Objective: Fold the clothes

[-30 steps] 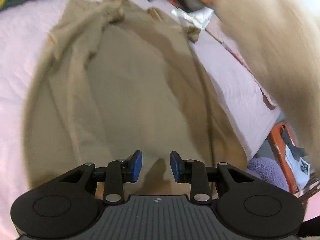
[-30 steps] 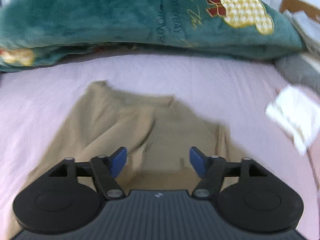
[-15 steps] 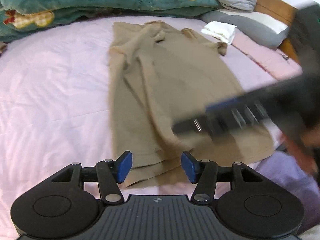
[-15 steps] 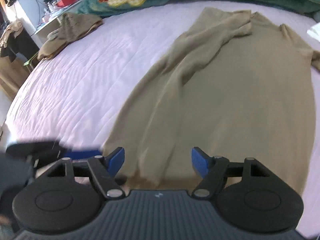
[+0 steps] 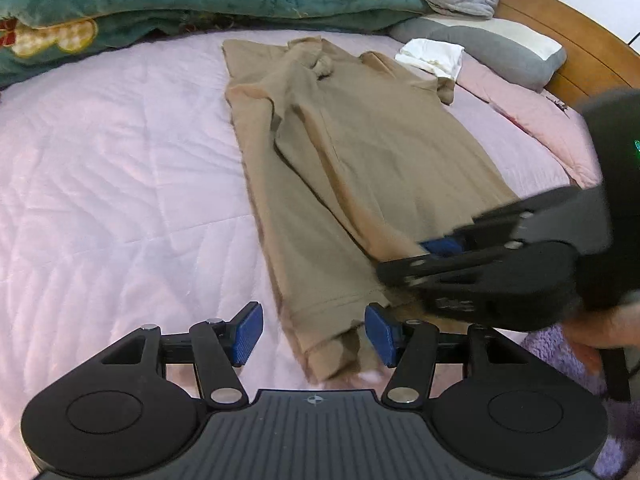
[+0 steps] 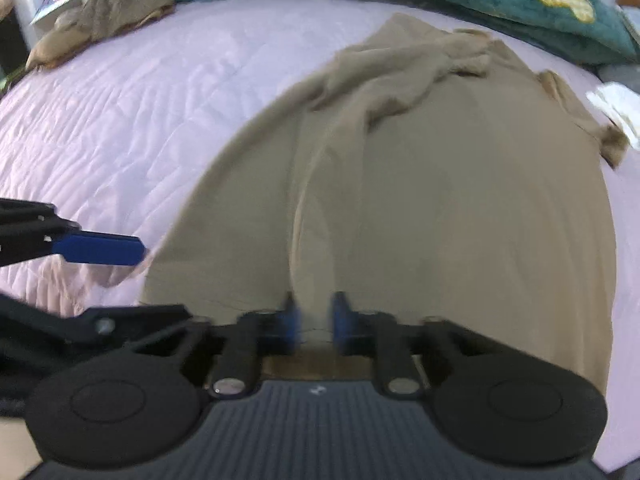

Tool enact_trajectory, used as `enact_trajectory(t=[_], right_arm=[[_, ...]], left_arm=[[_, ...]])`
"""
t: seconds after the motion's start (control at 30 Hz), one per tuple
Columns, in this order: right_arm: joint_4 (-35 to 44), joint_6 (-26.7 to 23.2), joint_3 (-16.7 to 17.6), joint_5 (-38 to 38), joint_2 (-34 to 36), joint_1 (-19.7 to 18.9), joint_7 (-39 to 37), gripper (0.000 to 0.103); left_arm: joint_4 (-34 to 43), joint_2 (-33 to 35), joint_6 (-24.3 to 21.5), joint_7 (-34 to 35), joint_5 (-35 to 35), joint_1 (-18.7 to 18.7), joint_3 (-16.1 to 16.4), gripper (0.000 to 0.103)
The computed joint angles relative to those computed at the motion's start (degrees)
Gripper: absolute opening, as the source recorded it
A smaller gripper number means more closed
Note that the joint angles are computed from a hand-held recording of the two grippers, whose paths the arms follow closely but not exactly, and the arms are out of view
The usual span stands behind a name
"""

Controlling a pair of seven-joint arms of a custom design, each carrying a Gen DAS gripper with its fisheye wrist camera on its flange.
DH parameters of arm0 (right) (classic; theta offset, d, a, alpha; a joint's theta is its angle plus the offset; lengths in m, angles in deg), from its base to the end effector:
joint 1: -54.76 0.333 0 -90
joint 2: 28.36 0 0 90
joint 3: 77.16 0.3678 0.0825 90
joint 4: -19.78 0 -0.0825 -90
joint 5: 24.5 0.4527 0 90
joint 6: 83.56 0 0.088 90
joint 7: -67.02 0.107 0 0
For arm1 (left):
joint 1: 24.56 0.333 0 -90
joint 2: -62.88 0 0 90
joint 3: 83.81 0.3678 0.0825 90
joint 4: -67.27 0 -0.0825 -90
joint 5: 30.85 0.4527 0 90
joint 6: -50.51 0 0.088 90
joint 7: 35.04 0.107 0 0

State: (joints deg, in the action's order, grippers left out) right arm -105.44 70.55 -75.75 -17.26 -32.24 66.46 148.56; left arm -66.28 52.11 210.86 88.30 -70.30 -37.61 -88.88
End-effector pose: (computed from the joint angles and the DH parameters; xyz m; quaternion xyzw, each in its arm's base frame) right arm 0.6035 0.1366 0.4980 -0.7656 0.5769 -0.1602 0.2352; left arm 0.5475 -0.1497 0.4939 -0.5426 0.7561 -0.3459 0.1197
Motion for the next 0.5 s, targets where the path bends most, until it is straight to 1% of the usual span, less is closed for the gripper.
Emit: enact_trajectory(t=[0.03, 0.07, 0.13, 0.17, 0.2, 0.23, 0.27, 0.3, 0.33, 0.37, 0.43, 0.47, 0.5], right_arm=[[0.1, -0.4, -0.4, 1.9, -0.1, 0.0, -1.3, 0.008], [0.1, -0.9, -0.9, 4.1, -0.1, -0.1, -2.6, 0.007], [0.7, -2.0, -1.7, 10.3, 0.0, -0.2, -5.7, 0.006], [1.3, -2.8, -2.0, 13.1, 0.3, -0.3, -6.9, 0.006], [1.8, -3.7, -2.3, 15.9, 0.8, -0.5, -7.8, 0.005], [1.9, -4.6, -2.3, 19.2, 1.1, -0.7, -8.3, 0.005], [2.1, -5.6, -2.5, 22.8, 1.4, -0.9, -8.8, 0.005], [2.3, -7.3, -2.8, 27.3, 1.3, -1.3, -9.7, 0.005], [2.2, -9.1, -3.2, 32.6, 0.9, -1.7, -10.8, 0.005], [1.9, -11.3, -3.6, 38.1, 0.1, -2.0, -12.2, 0.005], [1.0, -14.9, -4.5, 45.8, -1.6, -2.7, -14.8, 0.005], [0.3, -16.1, -4.8, 48.2, -2.5, -2.9, -15.5, 0.005], [-0.6, -16.3, -4.7, 48.1, -3.1, -3.2, -14.5, 0.005]], left_arm=[[0.7, 0.8, -0.2, 0.9, -1.3, -0.5, 0.3, 0.059], [1.6, 1.6, -1.3, 1.6, -2.9, -0.6, 0.7, 0.059], [2.8, 3.4, -1.8, 1.8, -4.5, -0.4, 0.0, 0.059], [2.8, 3.8, -0.4, 3.1, -5.9, -0.4, -0.4, 0.059], [3.0, 4.2, -0.1, 4.0, -7.9, -0.5, -0.6, 0.059], [3.2, 4.5, 0.0, 4.7, -10.1, -0.5, -0.8, 0.055], [3.5, 4.8, 0.0, 5.4, -12.2, -0.5, -1.0, 0.048], [3.9, 5.0, -0.9, 6.2, -14.7, -0.2, -0.8, 0.039], [4.3, 5.0, -2.0, 6.8, -17.0, 0.2, -0.6, 0.018], [4.3, 4.7, -3.1, 7.0, -18.2, 0.9, -0.5, 0.010], [4.1, 3.4, -7.8, 8.9, -20.3, 2.4, 0.5, 0.008], [3.8, 2.7, -9.0, 9.2, -19.7, 3.1, 0.6, 0.008], [3.7, 2.5, -9.7, 8.4, -17.6, 3.8, 0.5, 0.008]])
